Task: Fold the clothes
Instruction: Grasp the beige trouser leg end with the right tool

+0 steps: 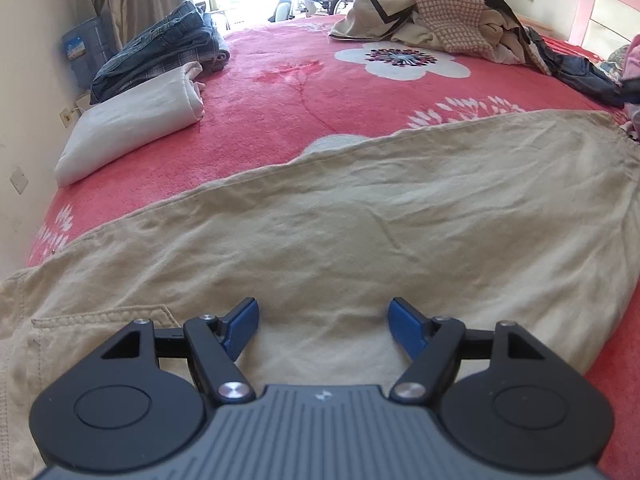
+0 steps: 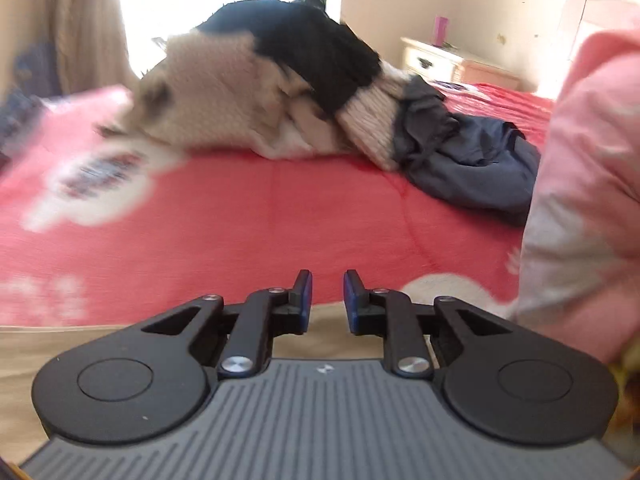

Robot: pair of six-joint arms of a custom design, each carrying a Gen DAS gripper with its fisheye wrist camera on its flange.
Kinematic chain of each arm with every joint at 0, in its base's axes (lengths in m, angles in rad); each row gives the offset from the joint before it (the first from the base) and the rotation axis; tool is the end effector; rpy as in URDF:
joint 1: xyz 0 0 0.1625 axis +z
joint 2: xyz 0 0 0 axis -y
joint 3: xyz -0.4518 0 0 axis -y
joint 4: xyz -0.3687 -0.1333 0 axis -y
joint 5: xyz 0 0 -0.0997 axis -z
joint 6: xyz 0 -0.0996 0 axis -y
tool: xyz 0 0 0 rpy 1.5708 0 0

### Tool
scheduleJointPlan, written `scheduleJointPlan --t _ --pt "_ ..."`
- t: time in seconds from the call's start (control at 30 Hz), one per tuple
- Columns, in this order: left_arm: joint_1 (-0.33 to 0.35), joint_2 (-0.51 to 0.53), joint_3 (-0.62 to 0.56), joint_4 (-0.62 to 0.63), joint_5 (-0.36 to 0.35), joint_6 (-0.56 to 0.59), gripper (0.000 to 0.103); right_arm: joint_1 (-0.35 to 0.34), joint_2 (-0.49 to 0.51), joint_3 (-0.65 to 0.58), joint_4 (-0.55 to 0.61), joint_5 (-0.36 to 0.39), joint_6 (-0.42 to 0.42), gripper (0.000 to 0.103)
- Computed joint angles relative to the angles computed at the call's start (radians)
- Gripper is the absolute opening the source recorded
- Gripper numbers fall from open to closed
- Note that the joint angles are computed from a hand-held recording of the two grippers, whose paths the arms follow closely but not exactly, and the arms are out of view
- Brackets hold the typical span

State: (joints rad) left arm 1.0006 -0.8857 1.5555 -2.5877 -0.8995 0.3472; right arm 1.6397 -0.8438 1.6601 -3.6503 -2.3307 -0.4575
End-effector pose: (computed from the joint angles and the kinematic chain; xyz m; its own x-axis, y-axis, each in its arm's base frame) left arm -0.2109 -0.6906 0.2440 -0.5545 0.4993 -0.6658 0.7405 0.6611 -0.1209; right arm 0.1094 -0.6458 0.3046 -0.6802 0.4094 0.6081 -0.3581 0.5382 -0.7629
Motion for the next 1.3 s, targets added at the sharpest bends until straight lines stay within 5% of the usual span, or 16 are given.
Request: scheduleJointPlan --t 0.1,0.3,0.47,0.77,0.97,1.13,1.3 --pt "0.008 0.015 -0.026 0.003 -0.004 -0.015 0.074 0.023 -0.087 0.178 0.003 0.092 0.229 0.028" --pt "0.012 0.032 -0.047 -0.002 0.003 -0.022 0.075 0.030 -0.191 0.468 -0.035 0.097 0.692 0.031" --pt "0.010 0.041 -0.051 -0.006 0.015 -0.026 0.076 -0.083 -0.194 0.576 -0.229 0.255 0.917 0.036" --pt "0.005 0.047 -0.055 -0.002 0.030 -0.039 0.076 -0.203 -0.121 0.456 -0.365 0.446 0.937 0.041" --pt "0.004 0.046 -0.048 -0.015 0.033 -0.031 0.076 -0.181 -0.086 0.395 -0.375 0.368 0.858 0.033" --pt "0.004 0.043 -0.038 -0.032 0.033 -0.020 0.076 -0.146 -0.073 0.370 -0.372 0.290 0.792 0.007" --pt "0.004 0.041 -0.031 -0.047 0.029 -0.014 0.076 -0.082 -0.065 0.341 -0.383 0.275 0.663 0.005"
